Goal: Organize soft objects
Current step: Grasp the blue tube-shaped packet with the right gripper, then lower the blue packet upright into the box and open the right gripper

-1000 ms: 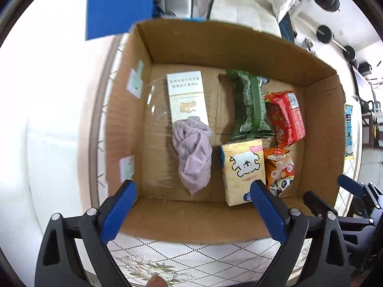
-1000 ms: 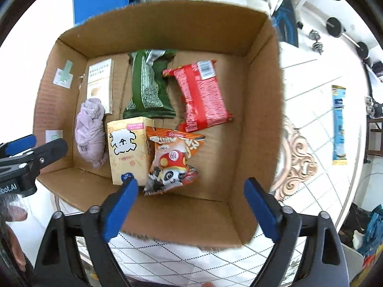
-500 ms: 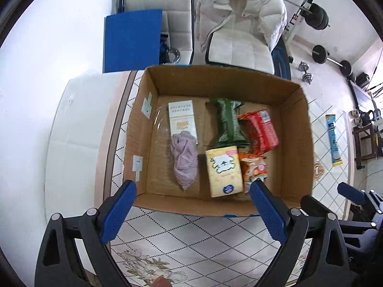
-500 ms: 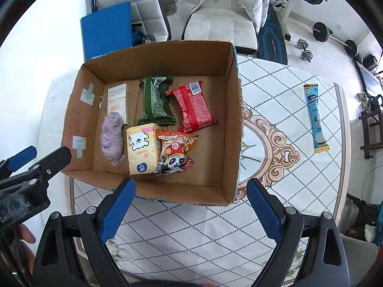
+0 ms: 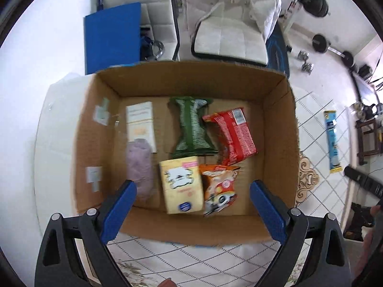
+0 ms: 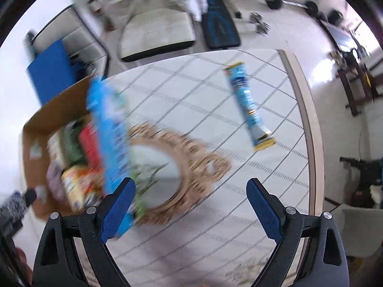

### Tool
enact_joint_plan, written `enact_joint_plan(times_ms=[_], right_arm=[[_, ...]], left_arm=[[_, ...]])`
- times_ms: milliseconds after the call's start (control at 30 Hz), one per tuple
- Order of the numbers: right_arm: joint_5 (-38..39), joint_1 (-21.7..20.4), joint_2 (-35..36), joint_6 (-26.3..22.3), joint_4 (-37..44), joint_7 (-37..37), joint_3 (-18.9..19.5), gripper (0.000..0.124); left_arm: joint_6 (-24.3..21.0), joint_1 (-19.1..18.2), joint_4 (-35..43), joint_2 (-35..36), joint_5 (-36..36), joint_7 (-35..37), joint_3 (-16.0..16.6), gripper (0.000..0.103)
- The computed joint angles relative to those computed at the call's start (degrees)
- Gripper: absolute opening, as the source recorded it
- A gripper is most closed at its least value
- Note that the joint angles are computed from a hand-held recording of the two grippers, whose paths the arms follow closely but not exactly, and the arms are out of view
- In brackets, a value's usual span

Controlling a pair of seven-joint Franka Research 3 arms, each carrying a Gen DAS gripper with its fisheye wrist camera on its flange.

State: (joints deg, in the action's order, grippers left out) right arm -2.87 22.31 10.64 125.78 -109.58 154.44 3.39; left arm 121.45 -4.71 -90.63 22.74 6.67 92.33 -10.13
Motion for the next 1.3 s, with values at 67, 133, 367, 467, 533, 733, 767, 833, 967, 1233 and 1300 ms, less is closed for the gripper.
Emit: enact_joint_plan(times_ms=[67,133,367,467,533,733,767,833,967,1233,1300], right_arm=[[0.9,-1.7,0.4,1.5,-2.7,-1.2,-1.2,0.096],[1.9,-3.4,1.7,2.3,-4.0,-2.7,-2.1,0.096],[9.4,-7.9,7.9,5.9,-4.4,-9.9,-3.4,0.093],[11.6,-8.6,10.3,6.2,-3.3,-12.1,-3.5,0.085],[9.7,-7.6,11.2,5.2,-2.2,-11.3,-4.4,0.069],[7.6,-6.3,10.8,3.0,-0.4,-10.5,-4.5,0.018],[7.2,-5.9,10.1,2.9,-0.6,-10.2,-4.3,0.018],[7.9,-5.3,7.6,4.9,-2.4,-10.0,-3.6,0.017],[9.0,-3.4,1.8,9.1,-4.5,-9.2,-1.4,0.017],[8.3,1.9,1.0,9.6,4.7,-8.1,2.5,0.017],[8.1,3.1,3.1,8.8,8.3,-7.8,2.7,0.017]], left_arm=[[0.0,-2.0,1.4,2.2,2.7,-2.4,0.3,0.097],[-1.2,-4.0,4.0,5.0,5.2,-4.6,0.5,0.097],[-5.2,-7.2,11.0,11.7,8.8,-8.6,1.0,0.097],[-5.8,-7.6,11.8,12.5,9.7,-8.9,1.1,0.097],[-5.9,-7.8,11.9,12.6,10.1,-8.8,1.1,0.097],[-5.2,-7.3,11.1,11.6,9.2,-8.8,0.6,0.097],[-5.0,-7.1,10.9,11.2,8.9,-8.7,0.5,0.097],[-4.5,-6.4,9.7,9.8,8.0,-8.2,0.2,0.097],[-2.4,-4.5,6.0,6.0,5.7,-6.1,-0.5,0.097],[1.5,-0.2,-0.7,-2.0,-0.7,0.3,-1.1,0.097],[1.9,0.9,-1.2,-3.0,-2.3,1.8,-0.9,0.097]])
